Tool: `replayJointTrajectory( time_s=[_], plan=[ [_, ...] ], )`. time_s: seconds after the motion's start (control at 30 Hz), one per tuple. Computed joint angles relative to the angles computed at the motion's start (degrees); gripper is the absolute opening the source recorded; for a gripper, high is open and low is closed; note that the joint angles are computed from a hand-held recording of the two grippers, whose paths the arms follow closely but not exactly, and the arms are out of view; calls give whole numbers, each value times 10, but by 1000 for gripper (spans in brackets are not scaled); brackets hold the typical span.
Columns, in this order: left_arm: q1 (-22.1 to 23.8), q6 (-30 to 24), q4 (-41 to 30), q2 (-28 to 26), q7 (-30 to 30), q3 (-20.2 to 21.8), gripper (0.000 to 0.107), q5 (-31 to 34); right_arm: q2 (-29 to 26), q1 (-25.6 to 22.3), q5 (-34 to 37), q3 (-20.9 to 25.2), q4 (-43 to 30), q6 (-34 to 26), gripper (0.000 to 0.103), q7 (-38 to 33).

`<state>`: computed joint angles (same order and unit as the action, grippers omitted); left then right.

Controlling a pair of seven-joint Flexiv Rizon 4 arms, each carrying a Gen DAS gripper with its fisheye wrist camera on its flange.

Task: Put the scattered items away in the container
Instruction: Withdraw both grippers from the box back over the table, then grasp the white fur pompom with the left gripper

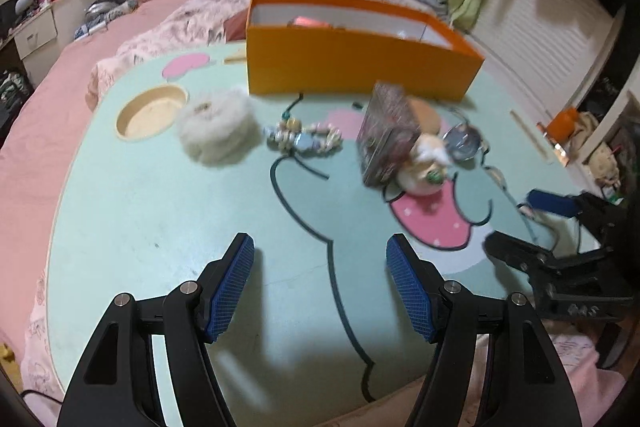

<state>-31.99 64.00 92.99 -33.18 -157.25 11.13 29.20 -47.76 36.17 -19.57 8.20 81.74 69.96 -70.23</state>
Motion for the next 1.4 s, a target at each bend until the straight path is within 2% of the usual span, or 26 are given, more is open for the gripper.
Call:
replayJointTrajectory(
  time_s=[0.03, 0.13, 0.17, 0.47, 0.63, 0.73, 0.9, 0.97, 1.03, 1.1, 1.2, 1.3, 1.4],
  plan=[
    [-6, -18, -9, -4, 2, 3, 77, 3, 1, 2, -1, -4, 5, 9, 103, 3],
    [-8, -59, -32, -16, 28, -3, 97, 11, -1, 1, -1, -3, 4, 9, 103, 3],
    [-5, -58, -36, -19, 35, -8, 103, 13, -1, 1, -1, -3, 3, 9, 103, 4],
    [-7, -40, -39, -31, 30, -4, 103, 20, -1, -1, -1, 0, 1, 5, 103, 1],
    [-8, -40, -36, -28, 32, -3, 103, 18, -4, -3, 3, 7, -13, -18, 103, -8],
    [5, -18, -6, -7, 46, -10, 103, 11, -4, 0, 4, 4, -13, -12, 103, -6],
    [-10, -6, 17, 27, -21, 35, 103, 55, -7, 4, 3, -1, -14, -6, 103, -3],
    [-2, -3, 15, 36, -27, 39, 103, 82, -7, 5, 3, -2, -13, -5, 103, -1],
    [15, -14, 4, 36, -9, 33, 102, 91, -8, 4, 3, -2, -13, -2, 103, -1],
    [35, -30, -9, 31, 18, 23, 93, 90, -6, 6, 2, -5, -8, 7, 103, 3],
    [60, -41, -23, 17, 54, 7, 88, 76, -4, 7, -1, -8, 0, 15, 103, 8],
    [83, -15, -25, 1, 79, -4, 86, 55, -4, 7, -3, -8, 1, 16, 103, 10],
    [96, 10, -27, -16, 109, -9, 74, 25, -4, 6, -5, -7, 1, 17, 103, 11]
  ],
)
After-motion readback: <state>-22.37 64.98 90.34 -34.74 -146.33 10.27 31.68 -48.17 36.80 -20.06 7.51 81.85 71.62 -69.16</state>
